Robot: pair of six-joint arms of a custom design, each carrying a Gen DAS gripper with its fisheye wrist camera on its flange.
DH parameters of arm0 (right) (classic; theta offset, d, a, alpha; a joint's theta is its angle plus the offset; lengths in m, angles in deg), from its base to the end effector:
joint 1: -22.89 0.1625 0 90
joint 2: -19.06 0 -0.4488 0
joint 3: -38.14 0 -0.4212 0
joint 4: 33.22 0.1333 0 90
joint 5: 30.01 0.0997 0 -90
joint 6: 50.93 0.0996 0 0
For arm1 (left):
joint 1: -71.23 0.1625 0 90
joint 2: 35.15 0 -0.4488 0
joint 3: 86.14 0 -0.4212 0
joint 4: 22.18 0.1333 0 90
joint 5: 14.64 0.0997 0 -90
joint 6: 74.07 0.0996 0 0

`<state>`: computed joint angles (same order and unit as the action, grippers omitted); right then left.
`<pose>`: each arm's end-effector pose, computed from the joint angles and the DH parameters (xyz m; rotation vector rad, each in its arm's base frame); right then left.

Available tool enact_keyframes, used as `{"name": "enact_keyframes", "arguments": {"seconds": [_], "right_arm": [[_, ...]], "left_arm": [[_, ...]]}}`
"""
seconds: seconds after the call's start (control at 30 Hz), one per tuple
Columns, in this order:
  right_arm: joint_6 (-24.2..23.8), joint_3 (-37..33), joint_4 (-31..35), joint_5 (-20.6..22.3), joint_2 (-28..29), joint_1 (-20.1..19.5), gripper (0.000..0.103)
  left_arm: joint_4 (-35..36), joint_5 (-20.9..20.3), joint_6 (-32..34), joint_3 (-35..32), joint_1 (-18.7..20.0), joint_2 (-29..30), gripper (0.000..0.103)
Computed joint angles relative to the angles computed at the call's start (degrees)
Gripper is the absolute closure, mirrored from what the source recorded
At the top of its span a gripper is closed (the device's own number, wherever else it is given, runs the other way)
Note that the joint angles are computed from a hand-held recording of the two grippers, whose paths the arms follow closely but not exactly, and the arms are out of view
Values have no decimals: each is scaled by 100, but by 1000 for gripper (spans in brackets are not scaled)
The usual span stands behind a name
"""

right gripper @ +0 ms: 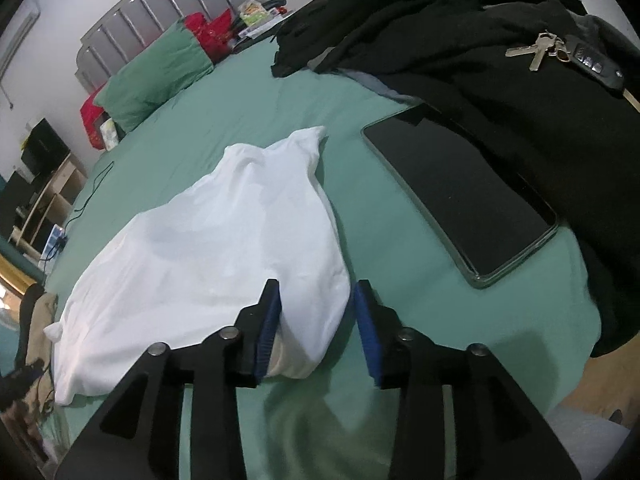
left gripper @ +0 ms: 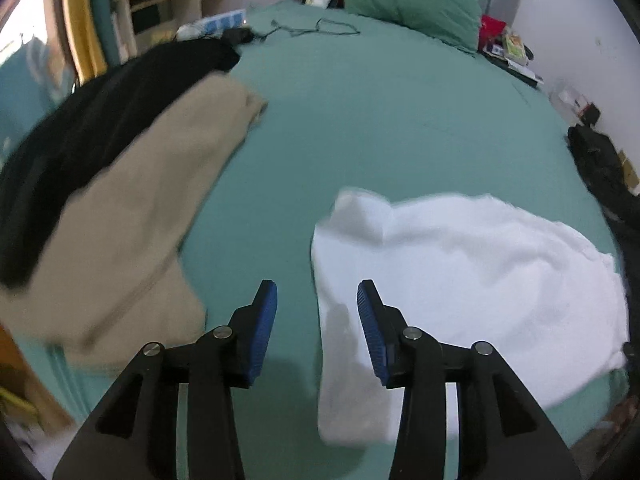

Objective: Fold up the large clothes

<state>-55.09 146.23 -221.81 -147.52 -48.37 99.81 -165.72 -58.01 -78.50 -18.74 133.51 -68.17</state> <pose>-0.0552 -0.6232 0.3401 -0.4859 -2.2520 1.1656 -0.2089 -0.8398 0.1373 0.3089 2.3514 -0.6659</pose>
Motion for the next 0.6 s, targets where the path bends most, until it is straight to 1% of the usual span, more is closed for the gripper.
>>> {"name": "enact_keyframes", "arguments": {"seconds": [0.03,0.07,0.1,0.17,0.23,0.27,0.3,0.33,0.43,0.5,0.53,0.57,0.6], "right_arm": [[-1,5,-16,-4,-1,-5,65],[-20,-9,-19,-16,14,-6,65],[-58,-28,-29,-31,35,-3,65],[-161,-41,-102,-50,70,14,65],[-293,-78,-140,-84,120,44,65],[-357,-107,-148,-100,154,60,65],[-414,-140,-163,-135,196,81,65],[-465,-176,-167,-176,237,99,65],[-630,-281,-182,-242,337,134,65],[-720,-367,-187,-324,412,176,64],[-798,-433,-210,-410,475,212,61],[-858,-469,-241,-457,511,234,57],[-983,-524,-334,-491,576,270,56]], "left_arm": [[54,37,99,-154,14,97,59],[168,46,268,-499,48,311,59],[231,21,329,-604,59,365,59],[399,-108,591,-1050,122,652,59],[522,-301,702,-1194,181,720,59],[620,-481,741,-1326,226,791,62],[519,-538,808,-1390,258,852,70],[441,-453,860,-1491,268,933,101],[-132,-175,773,-1625,317,1057,100],[-232,97,684,-1818,347,1162,100],[-273,169,682,-1773,372,1117,100],[-89,145,638,-1902,393,1155,100],[80,109,585,-1944,399,1150,100]]}}
